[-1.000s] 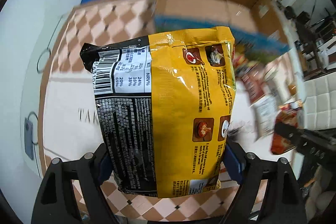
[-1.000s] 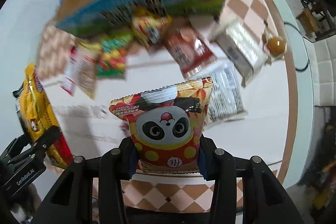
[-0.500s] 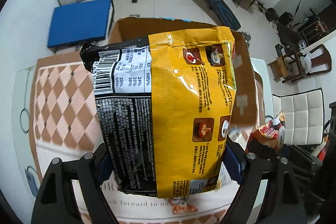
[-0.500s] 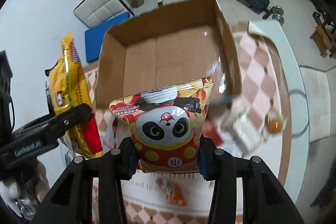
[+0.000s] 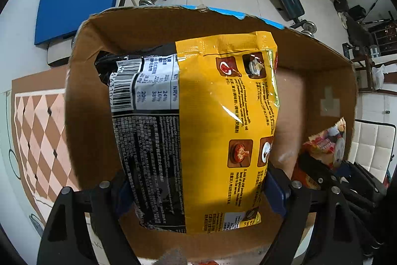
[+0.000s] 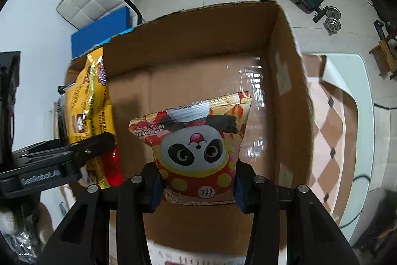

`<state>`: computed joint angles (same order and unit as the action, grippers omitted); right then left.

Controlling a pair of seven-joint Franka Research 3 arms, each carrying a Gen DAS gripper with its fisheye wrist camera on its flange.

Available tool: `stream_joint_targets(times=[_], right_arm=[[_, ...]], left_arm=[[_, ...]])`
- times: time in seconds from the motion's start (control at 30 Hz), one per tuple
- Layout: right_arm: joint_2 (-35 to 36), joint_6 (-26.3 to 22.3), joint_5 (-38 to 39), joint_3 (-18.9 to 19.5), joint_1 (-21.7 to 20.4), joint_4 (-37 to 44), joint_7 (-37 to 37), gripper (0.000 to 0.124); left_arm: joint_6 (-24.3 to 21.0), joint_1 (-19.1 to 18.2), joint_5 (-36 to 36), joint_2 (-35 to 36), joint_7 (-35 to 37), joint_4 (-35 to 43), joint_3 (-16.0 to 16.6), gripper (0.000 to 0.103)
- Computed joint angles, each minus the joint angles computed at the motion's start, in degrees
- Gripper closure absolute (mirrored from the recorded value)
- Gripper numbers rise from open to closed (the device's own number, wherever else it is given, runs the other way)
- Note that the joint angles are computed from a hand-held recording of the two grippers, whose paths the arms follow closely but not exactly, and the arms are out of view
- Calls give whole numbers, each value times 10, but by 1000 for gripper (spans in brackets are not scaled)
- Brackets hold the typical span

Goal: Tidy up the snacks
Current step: 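Carry both packets into the cardboard box and open both grippers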

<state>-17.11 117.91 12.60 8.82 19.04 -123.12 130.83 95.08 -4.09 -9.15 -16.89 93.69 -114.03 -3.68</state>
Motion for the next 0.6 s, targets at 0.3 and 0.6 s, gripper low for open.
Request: stream_joint_targets(times=[0.3, 0.6], right_arm=[[76, -2, 16, -16, 3, 29, -48, 75], [84, -30, 33, -20, 4, 30, -72, 37]], left_arm=[[16, -12, 32, 32, -26, 12, -25, 17], [25, -12, 24, 10, -49, -8, -19, 12]])
